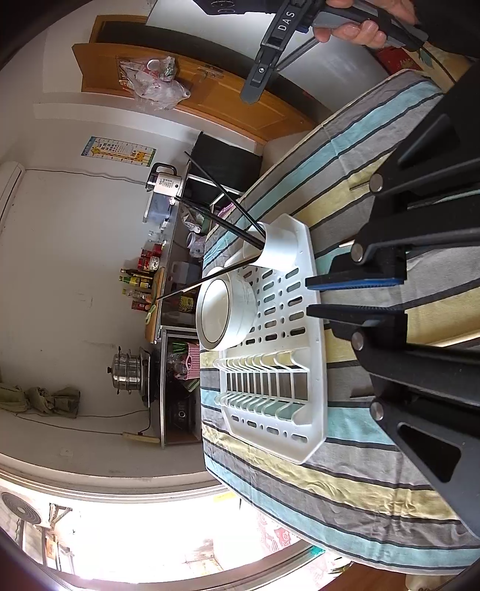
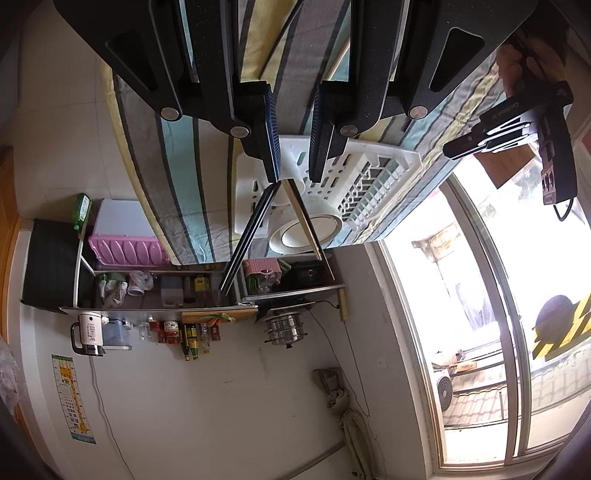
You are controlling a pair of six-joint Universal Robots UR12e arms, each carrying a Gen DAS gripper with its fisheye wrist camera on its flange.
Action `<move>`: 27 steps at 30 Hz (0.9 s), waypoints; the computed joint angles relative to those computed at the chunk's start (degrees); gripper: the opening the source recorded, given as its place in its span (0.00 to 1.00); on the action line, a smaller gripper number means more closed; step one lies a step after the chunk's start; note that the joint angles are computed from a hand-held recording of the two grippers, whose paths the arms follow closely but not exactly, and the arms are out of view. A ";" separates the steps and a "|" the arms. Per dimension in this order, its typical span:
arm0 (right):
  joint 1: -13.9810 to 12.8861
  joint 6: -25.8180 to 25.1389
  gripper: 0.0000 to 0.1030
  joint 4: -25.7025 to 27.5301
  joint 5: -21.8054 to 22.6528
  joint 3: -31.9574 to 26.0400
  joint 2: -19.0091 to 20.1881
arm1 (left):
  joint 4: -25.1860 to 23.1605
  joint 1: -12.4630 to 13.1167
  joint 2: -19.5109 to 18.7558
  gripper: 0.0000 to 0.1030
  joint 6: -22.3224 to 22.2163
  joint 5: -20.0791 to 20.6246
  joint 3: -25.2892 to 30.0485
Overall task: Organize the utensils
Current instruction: 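Withdraw both open tools from the white cup back toward the cloth, then move both tools down to the remaining chopsticks on the cloth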
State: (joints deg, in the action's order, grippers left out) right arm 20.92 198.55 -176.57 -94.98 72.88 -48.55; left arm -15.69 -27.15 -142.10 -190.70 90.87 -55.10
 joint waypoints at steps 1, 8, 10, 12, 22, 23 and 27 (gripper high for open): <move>0.16 0.13 0.15 -0.47 -0.01 0.87 -0.33 | 0.98 -0.18 0.67 0.08 -0.03 0.67 -1.45; 1.24 1.09 0.15 -1.36 0.48 4.86 -1.69 | 4.15 -0.76 3.46 0.08 -0.01 2.13 -7.96; 1.39 1.43 0.15 -1.42 0.58 5.76 -2.00 | 4.28 -0.78 4.10 0.08 -0.45 2.30 -9.46; 1.53 1.96 0.15 -1.58 0.66 6.54 -2.20 | 4.40 -0.79 4.58 0.08 -0.85 2.49 -10.64; 1.95 2.66 0.15 -0.04 0.49 7.08 -2.18 | 3.08 -0.85 5.33 0.17 -1.90 3.39 -12.97; 1.96 2.70 0.15 0.11 0.41 7.04 -2.12 | 2.87 -0.86 5.26 0.17 -1.88 3.63 -12.90; 1.80 3.24 0.15 1.98 0.34 6.38 -1.64 | 1.24 -0.78 4.73 0.17 -2.22 3.86 -12.13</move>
